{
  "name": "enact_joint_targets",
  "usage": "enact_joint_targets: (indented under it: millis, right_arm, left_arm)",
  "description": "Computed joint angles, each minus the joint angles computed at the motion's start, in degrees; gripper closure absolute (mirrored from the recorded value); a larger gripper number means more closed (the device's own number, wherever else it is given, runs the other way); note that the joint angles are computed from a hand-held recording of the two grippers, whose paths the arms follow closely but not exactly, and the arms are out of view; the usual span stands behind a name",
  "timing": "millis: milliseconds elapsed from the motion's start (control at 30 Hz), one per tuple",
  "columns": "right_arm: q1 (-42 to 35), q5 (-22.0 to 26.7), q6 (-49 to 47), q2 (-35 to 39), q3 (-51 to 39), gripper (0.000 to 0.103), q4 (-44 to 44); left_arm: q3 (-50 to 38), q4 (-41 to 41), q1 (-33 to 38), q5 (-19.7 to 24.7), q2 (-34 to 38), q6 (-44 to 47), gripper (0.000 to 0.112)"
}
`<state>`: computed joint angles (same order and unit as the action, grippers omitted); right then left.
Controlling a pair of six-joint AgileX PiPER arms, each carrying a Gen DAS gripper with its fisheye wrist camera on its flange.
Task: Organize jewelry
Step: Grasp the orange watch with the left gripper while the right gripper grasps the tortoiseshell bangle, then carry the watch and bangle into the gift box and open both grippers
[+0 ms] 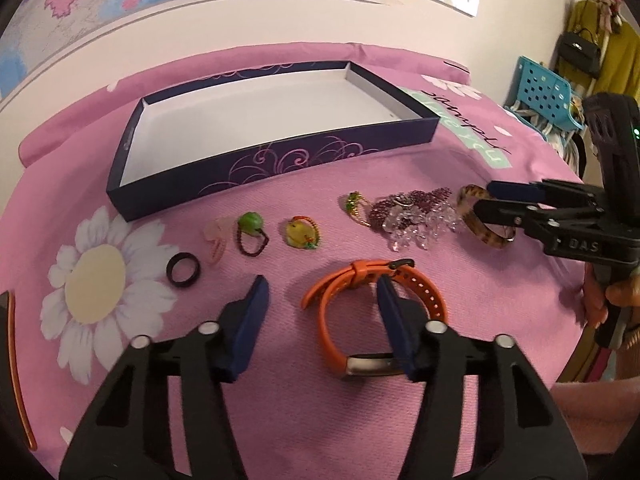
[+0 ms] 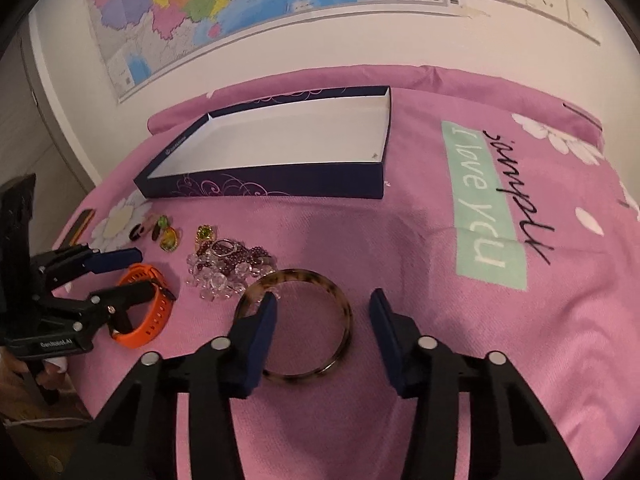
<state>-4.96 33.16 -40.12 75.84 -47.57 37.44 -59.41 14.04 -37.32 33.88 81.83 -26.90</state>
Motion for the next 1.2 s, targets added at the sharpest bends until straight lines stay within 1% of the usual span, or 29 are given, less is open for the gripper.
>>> enact_joint_targets:
  millis: [67, 100, 133, 233, 300, 367, 400, 433, 567, 800, 900, 1033, 1200]
  right_arm:
    - [0.2, -0.1, -0.1, 0.2, -0.2, 0.066, -0.7]
    - [0.3, -0.3, 0.3, 0.3, -0.3, 0.07, -1.5]
    - [0.7, -0.8, 1.2, 0.3, -0.4, 0.078, -3.0]
    - [1.6, -1.8, 3.2, 0.4, -0.6, 0.092, -6.5]
    - [1.1, -1.2, 1.6, 0.6, -0.9, 0.096, -5.4]
    - [0.7, -1.0, 0.8, 0.7, -0.9, 0.098, -4.8]
    - [0.2, -0.6, -0.3, 0.6, -0.8, 0.098, -3.6]
    - [-0.9, 0.3, -2.7, 0.6, -0.8, 0.098, -1.0]
    - [-2.6, 2.4, -5.6, -0.2, -1.3, 0.098, 3.1]
    - [-3.6, 4.9, -7.6, -0.5, -4.6, 0.098, 6.8]
    - [-2.8, 5.0, -7.2, 1.1, -7.8, 0.098, 7.1]
    - [-0.8, 4.5, -5.6, 5.1, -14.4, 0.098, 5.6]
    - [1.4, 5.2, -1.1, 13.1, -25.5, 0.098, 2.2]
  left_arm:
    - [-0.3, -1.0, 0.1, 0.1, 0.2, 1.5, 0.07]
    - [-0.5, -0.2, -0.2, 0.5, 0.5, 0.9, 0.074]
    - [-0.5, 0.6, -0.4, 0.5, 0.6, 0.2, 0.076]
    - [-0.7, 1.5, -0.9, 0.7, 0.6, -0.7, 0.085]
    - [-0.9, 2.4, -1.3, 1.0, 0.7, -1.5, 0.087]
    - [-1.0, 2.1, -1.0, 1.0, 0.6, -1.7, 0.094]
    - [-1.0, 1.3, -0.6, 1.0, 0.6, -1.2, 0.099]
    - [-0.9, 0.0, -0.1, 0.7, 0.4, 0.0, 0.101]
    - [-0.6, -2.9, 1.4, 0.2, -0.7, 2.5, 0.102]
    - [-1.9, -8.5, 4.9, 0.2, -2.6, 8.0, 0.101]
    - [-4.1, -11.4, 7.8, 0.7, -2.6, 11.6, 0.101]
    - [-9.1, -10.5, 10.7, 1.8, -0.2, 12.3, 0.101]
    - [-19.6, -14.7, 16.6, 4.4, 6.5, 17.5, 0.101]
